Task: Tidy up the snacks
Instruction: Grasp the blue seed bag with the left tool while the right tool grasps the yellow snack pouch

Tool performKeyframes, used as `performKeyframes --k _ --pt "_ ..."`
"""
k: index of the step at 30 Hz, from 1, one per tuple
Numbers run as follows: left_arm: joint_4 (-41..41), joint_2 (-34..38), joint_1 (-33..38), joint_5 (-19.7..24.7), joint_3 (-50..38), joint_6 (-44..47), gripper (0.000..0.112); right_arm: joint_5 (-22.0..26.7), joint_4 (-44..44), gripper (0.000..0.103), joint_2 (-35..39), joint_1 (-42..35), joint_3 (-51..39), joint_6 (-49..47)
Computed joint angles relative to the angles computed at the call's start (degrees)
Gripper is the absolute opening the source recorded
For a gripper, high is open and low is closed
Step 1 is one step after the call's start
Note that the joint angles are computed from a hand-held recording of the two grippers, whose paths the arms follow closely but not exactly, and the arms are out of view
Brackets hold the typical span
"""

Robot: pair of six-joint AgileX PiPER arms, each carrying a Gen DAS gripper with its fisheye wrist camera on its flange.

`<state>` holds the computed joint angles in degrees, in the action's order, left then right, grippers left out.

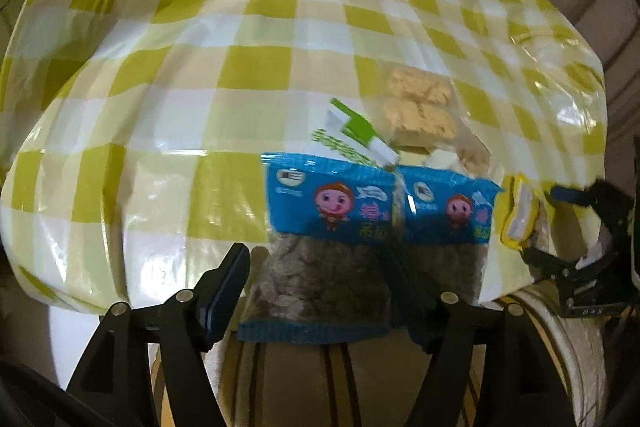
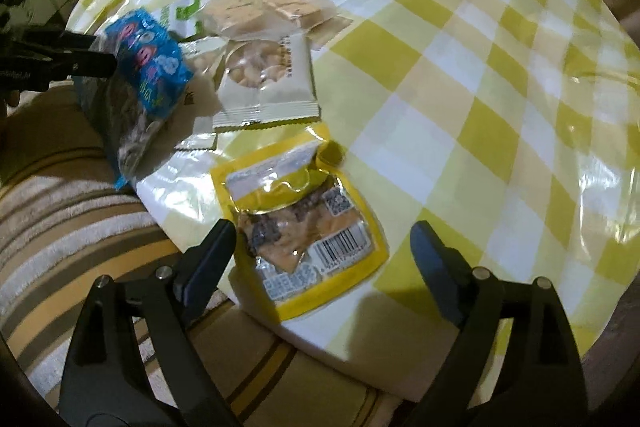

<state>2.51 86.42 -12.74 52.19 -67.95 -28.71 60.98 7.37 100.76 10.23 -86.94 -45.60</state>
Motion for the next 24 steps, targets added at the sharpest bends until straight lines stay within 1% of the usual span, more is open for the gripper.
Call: performKeyframes --k 3,6,11,13,14,16,17,19,21,24 --pt "0.6 1.3 -0.3 1.1 -1.1 -0.3 0.076 0.1 -0.4 0.090 1.3 1.2 -1.6 -0.8" --pt "1.7 1.4 -1.2 1.6 -1.8 -1.0 0.076 1.2 -1.3 0.091 2.6 2.1 -3.2 -1.4" --pt "3.5 3.0 -2.8 3.0 -3.0 -1.5 0.077 1.8 -1.1 0.092 2.4 2.5 -2.4 -1.4" --pt "1.2 3.3 -1.5 2.5 -2.6 -0.4 0.075 3.1 0.1 0.092 2.9 1.8 -3.0 0.0" --pt "0.9 2.9 -1.0 2.1 -2.1 0.0 0.071 3.7 0.8 0.092 3.3 1.3 -3.4 0.9" --pt "1.1 2.4 -1.0 1.6 -1.6 -0.3 0.067 4.1 2.3 0.091 4.3 0.6 -3.9 2.0" --pt "1.0 2.0 -0.8 1.3 -1.3 -0.4 0.064 3.7 2.8 0.090 4.1 0.4 -3.5 2.1" --pt "1.3 0.7 -0.6 0.7 -0.2 -1.6 0.061 2.4 3.6 0.084 3.2 0.1 -1.9 1.7" --pt "1.2 -0.6 0.1 0.2 1.1 -2.4 0.060 1.1 4.4 0.076 1.8 -0.2 -0.1 1.3" --pt "1.4 -2.3 0.8 -0.7 2.6 -4.0 0.058 -0.1 4.9 0.071 -0.5 -0.5 2.8 1.3"
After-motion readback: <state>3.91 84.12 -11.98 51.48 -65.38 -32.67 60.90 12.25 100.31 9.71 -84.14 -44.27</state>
